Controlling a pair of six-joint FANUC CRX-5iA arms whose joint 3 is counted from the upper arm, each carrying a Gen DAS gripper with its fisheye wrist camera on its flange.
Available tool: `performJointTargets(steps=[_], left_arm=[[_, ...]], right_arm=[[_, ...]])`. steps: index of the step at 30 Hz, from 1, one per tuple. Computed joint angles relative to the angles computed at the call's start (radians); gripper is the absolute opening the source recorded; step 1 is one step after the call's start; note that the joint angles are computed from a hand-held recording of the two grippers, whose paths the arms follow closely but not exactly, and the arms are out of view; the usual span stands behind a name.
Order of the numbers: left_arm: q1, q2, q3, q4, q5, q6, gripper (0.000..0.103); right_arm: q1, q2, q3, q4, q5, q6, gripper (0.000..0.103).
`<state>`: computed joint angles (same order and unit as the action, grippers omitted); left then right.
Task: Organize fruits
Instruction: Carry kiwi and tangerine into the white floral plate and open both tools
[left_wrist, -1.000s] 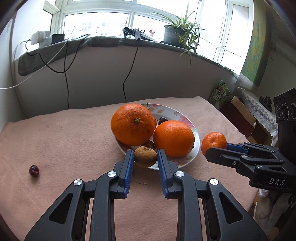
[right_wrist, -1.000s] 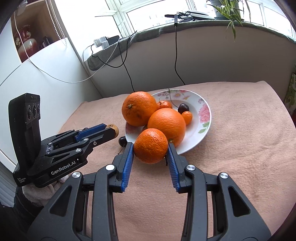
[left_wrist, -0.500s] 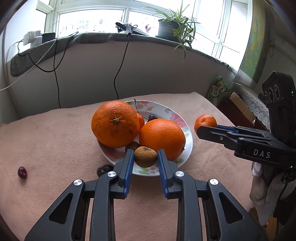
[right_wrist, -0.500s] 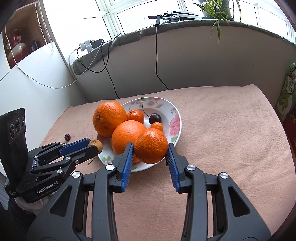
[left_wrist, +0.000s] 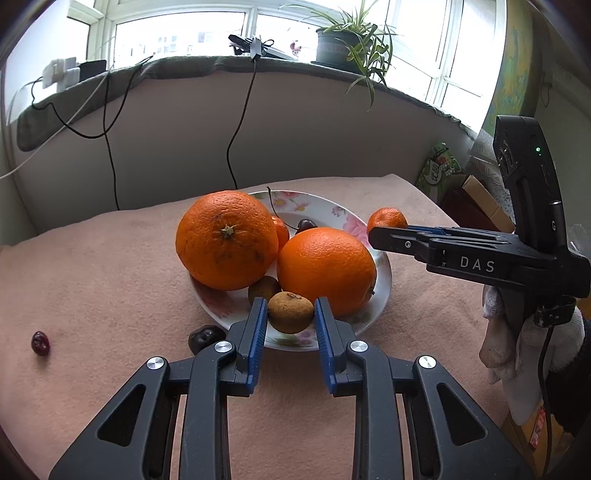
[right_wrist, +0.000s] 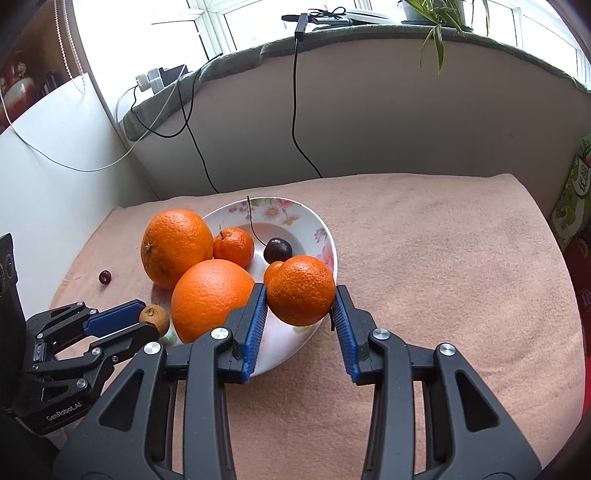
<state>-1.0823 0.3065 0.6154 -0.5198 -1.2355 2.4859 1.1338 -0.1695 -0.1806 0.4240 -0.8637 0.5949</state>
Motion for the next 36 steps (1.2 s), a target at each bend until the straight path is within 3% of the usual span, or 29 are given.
performJointTargets(steps=[24, 26, 27, 29, 34, 36], left_arm=[[-0.008, 0.009, 0.019, -0.017, -0.027, 0.007, 0.026], [-0.01, 0.01, 0.022, -0.022, -0.031, 0.01, 0.035], [-0.011, 0.009, 0.022, -0.024, -0.031, 0.01, 0.04], [-0.013, 0.008, 0.022, -0.025, -0.029, 0.009, 0.04], [-0.022, 0.011, 0.031, -0.042, -0.039, 0.01, 0.053], [-0.029, 0.016, 0.042, -0.053, -0.052, 0.007, 0.057]], right_arm=[[-0.009, 0.031, 0.031, -0.01, -0.027, 0.034, 0.04], [-0.007, 0.031, 0.03, 0.004, -0.028, 0.025, 0.045], [-0.006, 0.028, 0.026, 0.014, -0.026, 0.017, 0.052], [-0.002, 0.021, 0.017, 0.038, -0.018, 0.0, 0.061], [0.005, 0.008, 0.008, 0.059, -0.018, -0.025, 0.064], [0.011, 0.0, -0.003, 0.077, -0.015, -0.043, 0.072]])
